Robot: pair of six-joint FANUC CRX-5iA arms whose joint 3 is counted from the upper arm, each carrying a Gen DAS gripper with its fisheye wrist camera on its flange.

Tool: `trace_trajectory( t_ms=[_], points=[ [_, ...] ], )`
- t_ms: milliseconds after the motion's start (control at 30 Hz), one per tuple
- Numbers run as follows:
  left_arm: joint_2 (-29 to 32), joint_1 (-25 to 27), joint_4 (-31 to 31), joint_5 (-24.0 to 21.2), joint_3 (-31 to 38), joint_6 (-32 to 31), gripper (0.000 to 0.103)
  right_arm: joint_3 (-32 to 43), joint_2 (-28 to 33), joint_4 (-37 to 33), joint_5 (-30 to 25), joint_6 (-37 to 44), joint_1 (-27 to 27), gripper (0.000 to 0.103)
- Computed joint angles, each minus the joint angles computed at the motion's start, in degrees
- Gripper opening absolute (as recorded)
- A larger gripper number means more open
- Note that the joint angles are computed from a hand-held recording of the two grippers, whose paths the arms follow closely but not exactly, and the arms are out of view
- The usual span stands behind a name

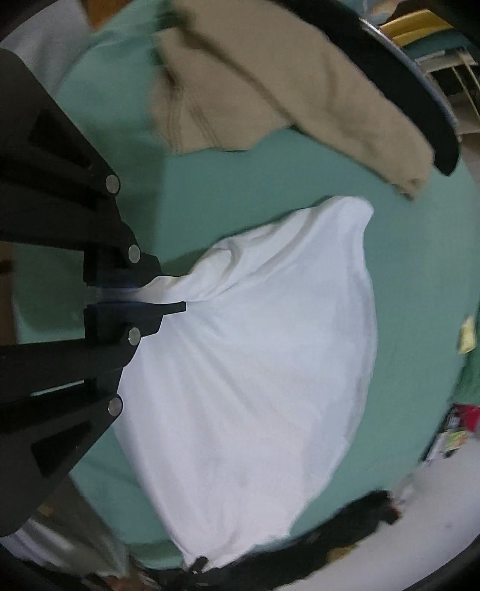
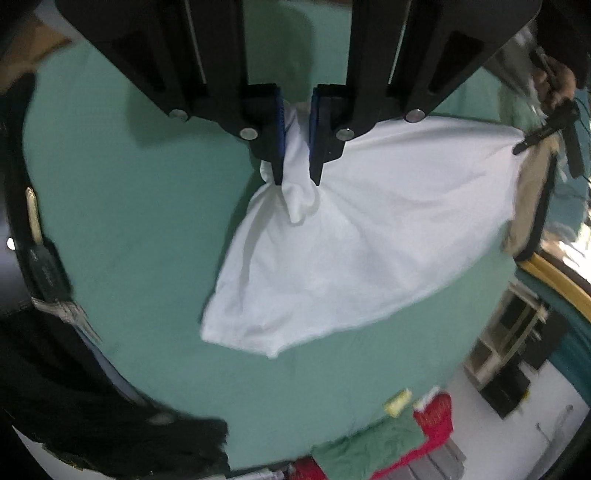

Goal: Fold large clothes

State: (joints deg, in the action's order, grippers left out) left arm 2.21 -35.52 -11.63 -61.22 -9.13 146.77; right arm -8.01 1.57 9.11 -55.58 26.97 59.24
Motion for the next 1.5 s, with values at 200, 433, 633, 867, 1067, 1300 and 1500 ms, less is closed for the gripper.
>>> trace_trajectory(
  t_ms=[200, 433, 633, 867, 1067, 1300, 1500],
  points=[
    [0.4, -1.22, -1.66, -3.79, 1.62, 4.92, 0.02, -0.67, 0.26, -0.78, -3.03, -1.66, 0.92, 0.033],
    [1.49, -2.97, -9.94, -8.91, 8.67, 7.32, 0.02, -1.39, 1.69, 14.73, -2.7, -7.86, 1.68, 0.038],
    [4.47, 2.53, -7.6, -2.44, 9.87, -1.53, 0.022, 1.24, 6.05, 12.39, 5.08, -0.76, -4.8, 0.039],
    [10.92, 8.71, -3.06, 0.74, 10.52, -9.06, 0.022, 10.69, 15.15, 2.3, 4.33, 8.0, -10.9, 0.039],
    [12.77, 6.03, -15.96, -12.27, 15.2, 2.13, 0.022, 9.67, 15.71, 11.12, 3.1, 1.14, -10.95, 0.039],
    [9.01, 6.73, -15.53, -11.21, 11.14, 7.48, 0.022, -2.54, 6.23, 18.74, 6.49, -12.66, -9.85, 0.052],
    [8.56, 7.19, -14.25, -9.65, 10.02, 5.5, 0.022, -5.64, 5.31, 8.89, 17.87, -12.35, -13.29, 0.052]
  ],
)
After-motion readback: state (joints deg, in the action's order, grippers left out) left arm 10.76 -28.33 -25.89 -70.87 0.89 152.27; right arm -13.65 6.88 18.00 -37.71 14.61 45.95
